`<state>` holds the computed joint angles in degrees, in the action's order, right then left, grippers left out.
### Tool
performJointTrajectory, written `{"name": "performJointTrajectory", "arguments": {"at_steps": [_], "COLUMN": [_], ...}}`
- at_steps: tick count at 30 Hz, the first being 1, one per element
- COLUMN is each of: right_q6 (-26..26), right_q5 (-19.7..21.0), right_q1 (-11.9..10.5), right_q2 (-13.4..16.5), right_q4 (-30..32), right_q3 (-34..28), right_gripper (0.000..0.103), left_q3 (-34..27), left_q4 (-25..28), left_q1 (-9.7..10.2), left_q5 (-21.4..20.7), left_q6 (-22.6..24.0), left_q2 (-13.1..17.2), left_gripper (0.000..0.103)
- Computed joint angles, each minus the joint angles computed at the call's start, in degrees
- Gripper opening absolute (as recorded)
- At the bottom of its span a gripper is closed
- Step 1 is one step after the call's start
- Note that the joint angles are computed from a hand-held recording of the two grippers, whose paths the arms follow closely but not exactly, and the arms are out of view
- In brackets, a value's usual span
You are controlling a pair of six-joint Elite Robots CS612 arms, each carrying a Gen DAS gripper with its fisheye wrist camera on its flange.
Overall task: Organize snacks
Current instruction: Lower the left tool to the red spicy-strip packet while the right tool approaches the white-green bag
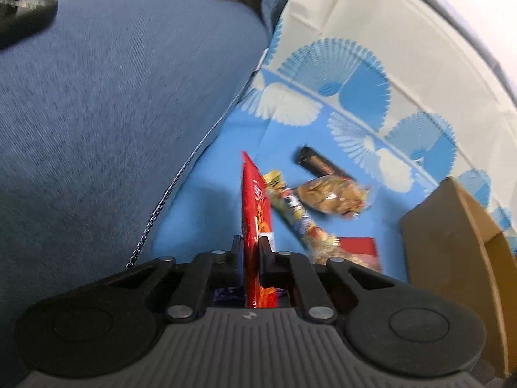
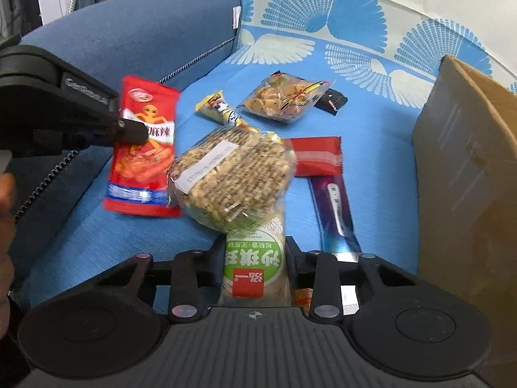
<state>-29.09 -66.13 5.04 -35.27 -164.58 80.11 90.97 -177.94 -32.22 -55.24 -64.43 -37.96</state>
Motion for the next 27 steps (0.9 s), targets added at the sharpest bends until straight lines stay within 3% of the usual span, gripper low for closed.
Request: {"name": "performJointTrajectory", "arguments": {"at_steps": [7, 11, 17, 20, 23, 26, 27], "right_q6": [-1.85, -2.32, -3.81, -4.56, -5.25, -5.27, -5.28], "right_q5": [1.83, 2.36, 3.68, 3.67, 1.79, 1.45, 0.58], "right_q1": [-1.22, -1.97, -3.65, -4.34, -4.41, -4.38, -4.19], "right_q2": [-2.84, -5.18, -8.8, -9.81, -9.92, -9.19, -8.94], "right_q4": [-1.45, -2.24, -2.51, -2.64, -1.05, -0.74, -0.58], "right_q3": [2.93, 5.71, 11.14, 13.4, 14.02, 13.67, 13.52], "right_gripper": [0.038, 0.038, 0.038, 0.038, 0.038, 0.038, 0.038], "left_q3": [3.15, 5.0, 3.9, 2.0, 0.43, 0.28, 0.02], "left_q4": [-5.79, -6.55, -0.34, 4.97, 10.72, 11.94, 12.41], "left_q1": [-0.39, 0.15, 0.95, 1.46, 1.31, 0.94, 0.79], "left_q5": [-4.66, -13.0, -23.12, -25.7, -23.54, -20.78, -20.02], "left_q6": [7.0, 12.19, 17.21, 18.24, 16.04, 14.29, 14.52], "left_q2": [-2.39, -3.96, -4.6, -4.13, -3.83, -3.75, -3.63], "left_gripper": [0.008, 0.008, 0.008, 0.009, 0.012, 0.031, 0.042]}}
